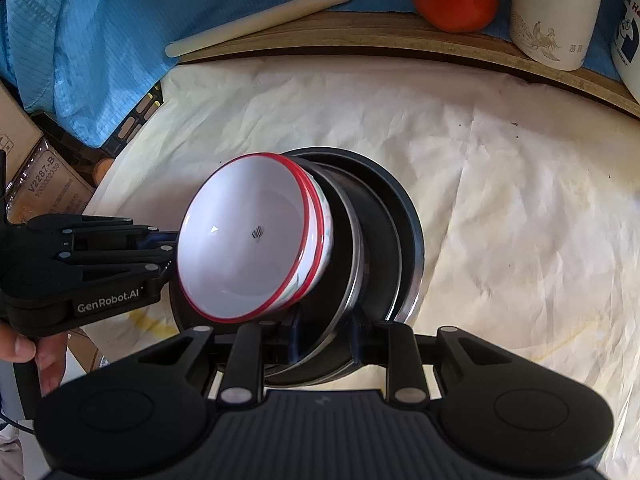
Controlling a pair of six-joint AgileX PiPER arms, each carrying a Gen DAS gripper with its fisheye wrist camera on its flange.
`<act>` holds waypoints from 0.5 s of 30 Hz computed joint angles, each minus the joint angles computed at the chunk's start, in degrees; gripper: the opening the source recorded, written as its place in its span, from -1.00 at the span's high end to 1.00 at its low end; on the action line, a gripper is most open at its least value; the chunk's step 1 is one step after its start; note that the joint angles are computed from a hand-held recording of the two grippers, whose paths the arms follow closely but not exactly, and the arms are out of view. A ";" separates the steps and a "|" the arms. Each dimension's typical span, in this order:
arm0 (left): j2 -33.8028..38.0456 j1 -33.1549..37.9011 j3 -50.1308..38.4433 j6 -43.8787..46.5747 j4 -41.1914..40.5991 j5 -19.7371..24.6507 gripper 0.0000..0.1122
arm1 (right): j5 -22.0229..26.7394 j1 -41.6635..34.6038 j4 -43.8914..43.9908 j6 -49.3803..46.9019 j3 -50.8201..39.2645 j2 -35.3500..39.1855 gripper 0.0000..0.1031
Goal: Organize plates and bowls
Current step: 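Carry the mixing bowl with nested bowls onto the plate stack, lowering it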
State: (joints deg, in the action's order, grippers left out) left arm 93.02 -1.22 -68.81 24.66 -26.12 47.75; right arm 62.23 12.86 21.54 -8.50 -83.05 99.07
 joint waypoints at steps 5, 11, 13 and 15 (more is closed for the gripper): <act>0.32 -0.09 -0.14 -0.36 0.20 -0.26 0.79 | -0.16 -0.06 0.02 0.07 -0.17 0.07 0.48; 0.61 -0.22 -0.60 -0.71 0.56 -0.22 0.78 | -0.37 0.04 0.01 0.23 0.24 -0.21 0.48; 0.69 -0.27 -0.73 -0.82 0.67 -0.32 0.78 | -0.29 -0.09 0.03 0.13 -0.19 0.10 0.48; 0.77 -0.30 -0.86 -0.88 0.78 -0.39 0.78 | -0.17 -0.26 0.14 0.04 -0.65 0.44 0.48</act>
